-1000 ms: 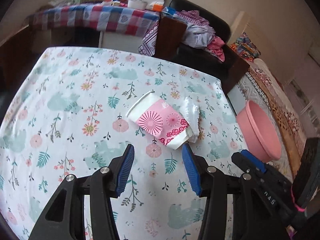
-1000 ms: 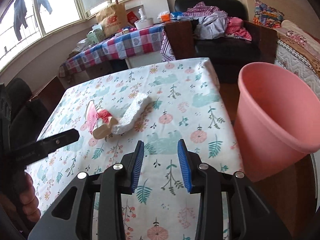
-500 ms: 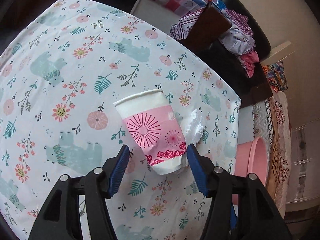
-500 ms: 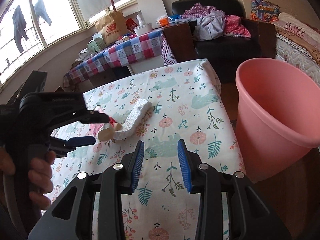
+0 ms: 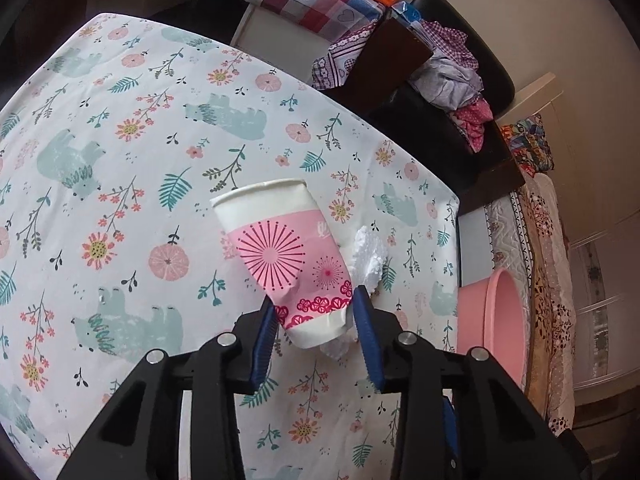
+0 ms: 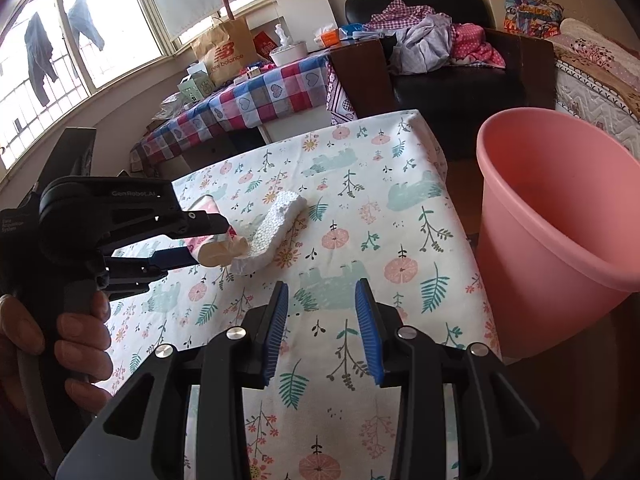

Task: Collect trash
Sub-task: 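Lift the paper cup with the left gripper while the right grasps the white foam strip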

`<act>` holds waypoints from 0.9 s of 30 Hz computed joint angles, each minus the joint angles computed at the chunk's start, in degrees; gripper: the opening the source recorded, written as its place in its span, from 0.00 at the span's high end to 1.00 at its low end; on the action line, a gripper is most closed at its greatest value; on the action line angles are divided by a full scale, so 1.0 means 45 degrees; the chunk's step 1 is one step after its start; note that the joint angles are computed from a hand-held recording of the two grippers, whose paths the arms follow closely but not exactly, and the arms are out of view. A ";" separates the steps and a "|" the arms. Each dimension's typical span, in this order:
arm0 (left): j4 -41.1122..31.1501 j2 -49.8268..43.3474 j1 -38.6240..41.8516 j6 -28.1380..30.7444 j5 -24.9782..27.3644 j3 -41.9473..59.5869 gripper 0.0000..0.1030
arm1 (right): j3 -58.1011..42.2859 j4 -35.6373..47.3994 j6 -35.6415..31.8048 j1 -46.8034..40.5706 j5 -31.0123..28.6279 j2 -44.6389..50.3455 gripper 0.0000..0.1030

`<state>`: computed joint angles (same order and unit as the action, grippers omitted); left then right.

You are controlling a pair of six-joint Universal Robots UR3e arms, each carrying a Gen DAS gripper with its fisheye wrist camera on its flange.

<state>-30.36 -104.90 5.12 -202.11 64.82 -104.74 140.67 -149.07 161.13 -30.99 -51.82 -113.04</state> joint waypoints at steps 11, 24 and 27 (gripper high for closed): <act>0.1300 0.1773 0.0968 0.2367 0.0382 -0.2168 0.65 | -0.0828 -0.0353 0.0650 0.1211 -0.1153 0.1106 0.66; 0.1364 0.5762 0.4117 0.6042 -0.0745 -0.5980 0.65 | -0.4328 -0.2288 0.3234 0.5587 -0.3332 0.5410 0.66; 0.0966 0.6190 0.4798 0.6553 -0.1257 -0.6397 0.65 | -0.4895 -0.2380 0.3635 0.6056 -0.4189 0.5989 0.66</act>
<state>-26.02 -77.04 26.71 -172.62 59.16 -133.53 118.64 -159.78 177.48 -3.74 -70.67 -86.09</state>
